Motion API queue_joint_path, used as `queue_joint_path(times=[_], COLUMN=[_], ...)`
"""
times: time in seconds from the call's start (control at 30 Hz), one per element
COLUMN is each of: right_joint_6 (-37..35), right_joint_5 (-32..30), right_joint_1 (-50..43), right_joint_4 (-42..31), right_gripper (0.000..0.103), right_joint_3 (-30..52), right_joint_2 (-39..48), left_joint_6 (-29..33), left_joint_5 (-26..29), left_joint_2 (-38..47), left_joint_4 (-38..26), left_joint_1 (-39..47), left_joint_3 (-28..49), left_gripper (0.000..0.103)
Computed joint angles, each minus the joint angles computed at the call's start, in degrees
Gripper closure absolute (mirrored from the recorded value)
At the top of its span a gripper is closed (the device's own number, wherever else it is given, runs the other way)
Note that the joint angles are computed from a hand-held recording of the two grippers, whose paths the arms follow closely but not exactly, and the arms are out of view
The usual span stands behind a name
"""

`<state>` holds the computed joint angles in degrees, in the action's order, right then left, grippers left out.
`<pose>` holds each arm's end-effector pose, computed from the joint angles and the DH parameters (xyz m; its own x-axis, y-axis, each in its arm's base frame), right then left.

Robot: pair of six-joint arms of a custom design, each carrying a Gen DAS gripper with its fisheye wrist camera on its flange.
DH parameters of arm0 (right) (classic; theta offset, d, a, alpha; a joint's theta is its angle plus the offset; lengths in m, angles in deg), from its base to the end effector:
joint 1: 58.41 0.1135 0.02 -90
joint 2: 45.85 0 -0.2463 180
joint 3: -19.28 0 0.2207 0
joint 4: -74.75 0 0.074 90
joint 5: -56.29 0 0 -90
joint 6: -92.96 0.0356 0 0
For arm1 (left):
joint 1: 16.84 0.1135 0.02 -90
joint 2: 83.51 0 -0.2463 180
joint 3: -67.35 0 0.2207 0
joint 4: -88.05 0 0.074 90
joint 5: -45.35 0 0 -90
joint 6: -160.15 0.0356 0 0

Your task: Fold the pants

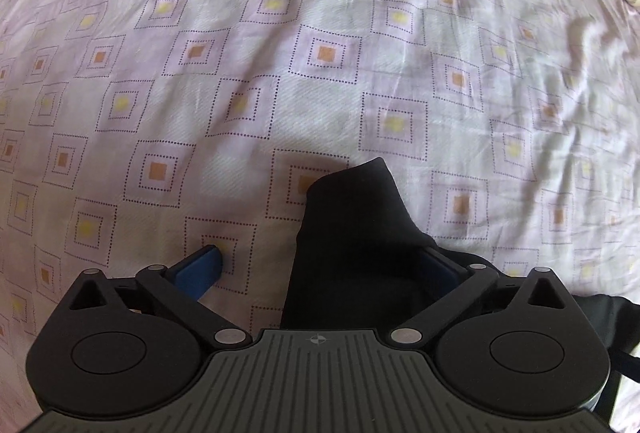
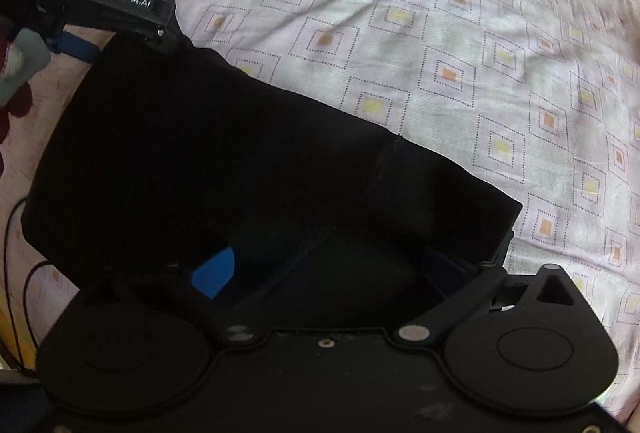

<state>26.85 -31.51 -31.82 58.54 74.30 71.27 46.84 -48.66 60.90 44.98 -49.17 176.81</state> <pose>0.2311 0.1141 0.0304 -0.9790 -0.0375 -0.2005 -0.0480 0.9977 0.0477 0.3595 -0.2246 0.0233 -0.9654 0.1438 -0.2177 0.1516 0.9883 -0.0193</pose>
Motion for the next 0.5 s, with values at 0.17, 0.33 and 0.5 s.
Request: queue_joint_path(times=[0.17,0.33,0.5], right_joint_6=[0.11,1.62,3.89], right_joint_5=[-2.58,-2.28,-3.98], right_joint_1=[-2.24,-2.05,-3.29], right_joint_4=[0.33,2.17,4.28], right_gripper=[0.000,0.000,0.000], right_joint_3=[-0.27,-1.81,-5.39], right_joint_2=[-0.50,-1.28,-4.77], left_joint_6=[0.25,0.09,1.95], left_joint_5=[-0.41,-0.39,2.96], left_joint_2=[0.46,2.40,-2.87], left_joint_4=[0.63,-0.54,4.24], left_joint_1=[-0.02,-0.13,1.06], left_joint_3=[0.29,3.85,-4.49], left_gripper=[0.000,0.000,0.006])
